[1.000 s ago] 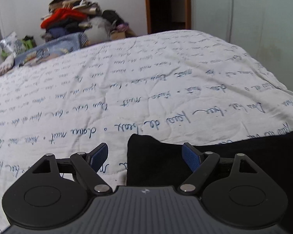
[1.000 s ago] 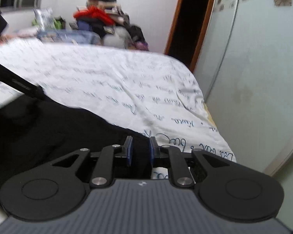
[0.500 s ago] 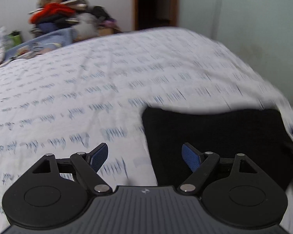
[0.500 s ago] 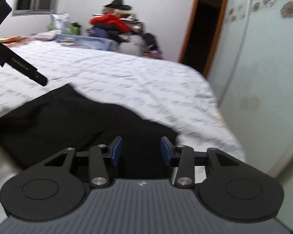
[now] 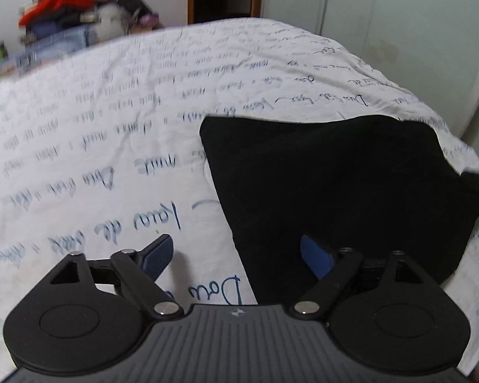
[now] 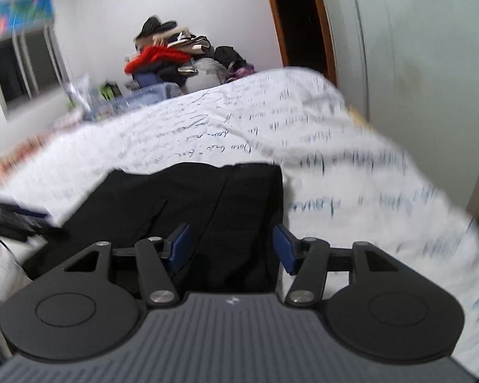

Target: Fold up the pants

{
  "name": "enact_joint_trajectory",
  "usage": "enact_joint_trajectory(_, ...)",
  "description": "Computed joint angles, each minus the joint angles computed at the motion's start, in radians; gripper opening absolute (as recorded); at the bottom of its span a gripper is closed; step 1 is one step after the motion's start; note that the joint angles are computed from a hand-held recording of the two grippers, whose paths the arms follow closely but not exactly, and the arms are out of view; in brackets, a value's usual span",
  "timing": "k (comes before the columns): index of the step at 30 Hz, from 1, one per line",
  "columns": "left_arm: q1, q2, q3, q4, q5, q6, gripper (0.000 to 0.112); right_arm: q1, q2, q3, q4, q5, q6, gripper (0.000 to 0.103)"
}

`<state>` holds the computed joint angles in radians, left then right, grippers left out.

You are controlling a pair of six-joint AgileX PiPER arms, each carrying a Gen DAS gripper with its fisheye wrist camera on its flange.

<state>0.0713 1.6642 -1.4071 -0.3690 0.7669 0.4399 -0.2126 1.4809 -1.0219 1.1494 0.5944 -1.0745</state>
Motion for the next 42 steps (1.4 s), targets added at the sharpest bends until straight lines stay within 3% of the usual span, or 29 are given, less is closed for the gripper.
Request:
enact_joint_trajectory(3, 0.059, 0.067, -0.067, -0.136, 0.095, 0.058, 0.094, -0.051, 0.075, -0.041, 0.022, 0.091, 0.013, 0.055)
enact_joint_trajectory(6, 0.079, 0.123, -0.129, -0.189, 0.155, 0.060, 0.100, -0.053, 0.133, -0.080, -0.002, 0.112, 0.053, 0.062)
enact_joint_trajectory(11, 0.052, 0.154, -0.161, -0.213, 0.149, 0.076, 0.101, -0.085, 0.196, -0.121, 0.056, 0.182, 0.081, 0.067)
enact_joint_trajectory(13, 0.034, 0.162, -0.170, -0.206, 0.144, 0.073, 0.102, -0.098, 0.231, -0.150, 0.081, 0.266, 0.076, 0.070)
enact_joint_trajectory(14, 0.022, 0.163, -0.174, -0.193, 0.139, 0.066, 0.101, -0.097, 0.249, -0.165, 0.089, 0.297, 0.071, 0.076)
enact_joint_trajectory(17, 0.007, 0.163, -0.169, -0.193, 0.123, 0.075, 0.100, -0.095, 0.306, -0.217, 0.101, 0.382, 0.066, 0.077)
enact_joint_trajectory(18, 0.007, 0.159, -0.164, -0.197, 0.117, 0.071, 0.097, -0.100, 0.325, -0.231, 0.114, 0.409, 0.065, 0.077)
enact_joint_trajectory(19, 0.008, 0.151, -0.154, -0.206, 0.107, 0.072, 0.082, -0.106, 0.342, -0.240, 0.134, 0.436, 0.065, 0.077)
enact_joint_trajectory(20, 0.008, 0.140, -0.142, -0.203, 0.092, 0.064, 0.061, -0.114, 0.363, -0.250, 0.155, 0.459, 0.067, 0.069)
enact_joint_trajectory(21, 0.005, 0.130, -0.135, -0.189, 0.078, 0.044, 0.052, -0.115, 0.372, -0.253, 0.163, 0.450, 0.084, 0.061)
enact_joint_trajectory(22, 0.009, 0.129, -0.138, -0.190, 0.080, 0.036, 0.038, -0.109, 0.373, -0.256, 0.149, 0.421, 0.113, 0.040)
enact_joint_trajectory(25, 0.023, 0.117, -0.136, -0.198, 0.075, 0.018, 0.017, -0.085, 0.353, -0.231, 0.145, 0.364, 0.107, 0.034)
enact_joint_trajectory(31, 0.027, 0.043, -0.067, -0.214, 0.008, 0.029, 0.013, -0.015, 0.259, -0.172, 0.138, 0.235, 0.098, 0.028)
enact_joint_trajectory(36, 0.041, -0.037, -0.036, -0.174, -0.030, 0.031, 0.013, -0.005, 0.192, -0.173, 0.133, 0.245, 0.105, 0.027)
enact_joint_trajectory(40, 0.067, -0.106, -0.020, -0.064, -0.095, -0.025, 0.006, 0.036, 0.170, -0.196, 0.157, 0.265, 0.103, 0.025)
enact_joint_trajectory(42, 0.119, -0.127, -0.037, -0.098, -0.089, 0.001, 0.006, 0.068, 0.164, -0.208, 0.172, 0.256, 0.096, 0.025)
